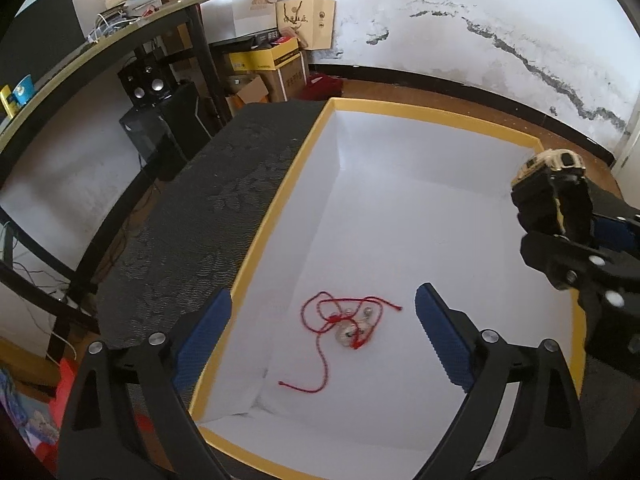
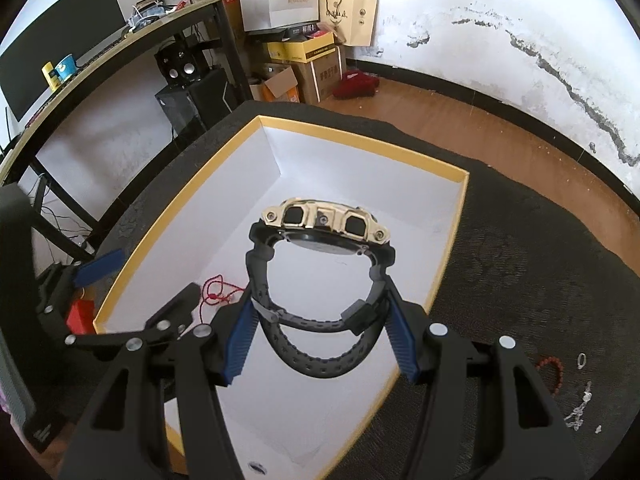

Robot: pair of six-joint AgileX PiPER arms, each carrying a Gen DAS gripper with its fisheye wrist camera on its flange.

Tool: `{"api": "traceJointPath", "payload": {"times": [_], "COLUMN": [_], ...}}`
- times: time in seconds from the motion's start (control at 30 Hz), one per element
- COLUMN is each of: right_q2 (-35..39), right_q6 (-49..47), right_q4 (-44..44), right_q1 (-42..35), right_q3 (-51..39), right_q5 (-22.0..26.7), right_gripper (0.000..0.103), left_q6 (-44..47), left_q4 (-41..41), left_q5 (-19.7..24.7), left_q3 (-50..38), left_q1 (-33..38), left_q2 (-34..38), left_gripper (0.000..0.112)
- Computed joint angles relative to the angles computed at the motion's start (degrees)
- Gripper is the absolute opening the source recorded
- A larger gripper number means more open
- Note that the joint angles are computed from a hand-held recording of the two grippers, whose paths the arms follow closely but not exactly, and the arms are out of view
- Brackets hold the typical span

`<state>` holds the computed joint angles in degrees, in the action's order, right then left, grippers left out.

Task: Organize jewelry
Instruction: 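Lower the black watch into the white box and open the right tool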

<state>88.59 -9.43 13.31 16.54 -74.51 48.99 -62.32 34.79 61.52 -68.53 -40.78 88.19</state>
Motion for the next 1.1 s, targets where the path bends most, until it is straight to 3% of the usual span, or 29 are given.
{"api": "traceJointPath", "payload": {"times": [0.3,0.53,0.67,0.7,0.87,1.1], "right_q2": [7.15,8.68,7.14,6.52,4.22,-0.73], "right_q6": [4.87,6.77,7.11,8.96,4.89,6.70], "right_q4": [-4.96,-6.90,-7.23,-9.83,-5.31,-9.09], "right_q1": [3.18,4.03,4.12,4.48,1.94,0.67], "right_q3": [-2.00,-2.71,-1.94,-1.66,-0.75,1.91], "right_q5": [-1.40,-1.25,-3.61,-4.39,-5.26,-6.29], "right_gripper": [0.058,0.061,0.093,0.097,0.097,0.097], "left_q6": [0.74,0.82,0.63,0.33,0.10,-0.03], "left_q4": [-0.46,-0.88,-0.77,-0.73,-0.94,-0.53], "left_q5": [-2.27,-2.28,-2.40,-2.57,-2.06,-1.20], "left_q3": [3.51,3.34,3.22,3.28,2.48,-0.27], "left_q1": [2.58,3.04,2.96,2.95,2.47,0.34], "left_q2": [-2.97,-3.04,-3.41,-3.76,-3.98,-2.75], "left_gripper": [0.091,0.091,0.091,0.091,0.091,0.091]}}
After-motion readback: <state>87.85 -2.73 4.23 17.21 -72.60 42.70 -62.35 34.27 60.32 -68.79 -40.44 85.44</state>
